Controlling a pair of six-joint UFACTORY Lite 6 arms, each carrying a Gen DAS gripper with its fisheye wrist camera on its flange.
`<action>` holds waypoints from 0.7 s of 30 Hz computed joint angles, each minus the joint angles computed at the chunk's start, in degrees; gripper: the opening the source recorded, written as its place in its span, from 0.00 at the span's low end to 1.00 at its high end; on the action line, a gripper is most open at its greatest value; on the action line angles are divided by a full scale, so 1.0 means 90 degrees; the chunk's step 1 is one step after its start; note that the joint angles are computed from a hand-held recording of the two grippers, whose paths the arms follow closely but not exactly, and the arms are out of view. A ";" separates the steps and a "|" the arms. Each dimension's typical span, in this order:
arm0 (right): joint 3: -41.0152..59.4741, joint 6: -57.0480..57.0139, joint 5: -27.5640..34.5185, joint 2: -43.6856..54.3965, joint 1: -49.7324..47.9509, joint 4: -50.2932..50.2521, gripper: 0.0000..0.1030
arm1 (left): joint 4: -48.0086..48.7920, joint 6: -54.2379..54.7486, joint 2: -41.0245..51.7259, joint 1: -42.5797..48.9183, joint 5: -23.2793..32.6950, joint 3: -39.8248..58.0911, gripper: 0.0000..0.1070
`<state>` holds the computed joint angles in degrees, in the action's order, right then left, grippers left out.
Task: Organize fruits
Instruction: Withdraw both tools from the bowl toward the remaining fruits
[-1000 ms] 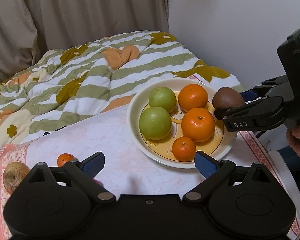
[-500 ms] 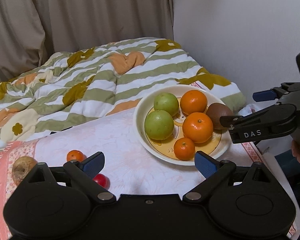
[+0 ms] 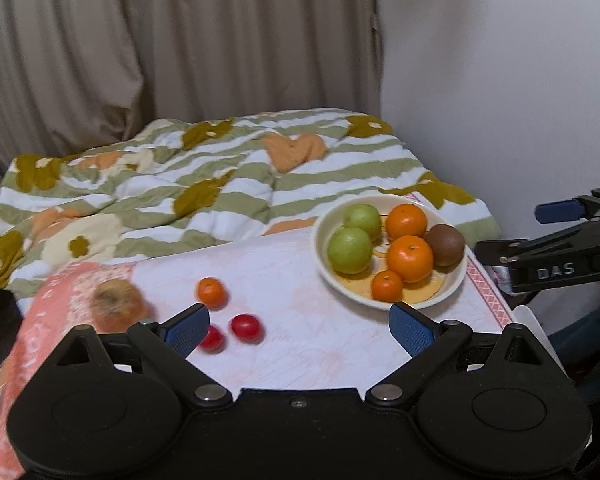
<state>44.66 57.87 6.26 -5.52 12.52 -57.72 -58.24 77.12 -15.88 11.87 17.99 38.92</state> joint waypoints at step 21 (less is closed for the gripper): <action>0.1180 0.3360 0.2227 0.0556 0.3627 -0.0460 1.00 | -0.0823 0.2867 0.2199 0.3908 0.2407 0.2533 0.93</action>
<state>55.28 88.11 26.30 -0.52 45.17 -61.85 -65.65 102.92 3.91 47.04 39.66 61.72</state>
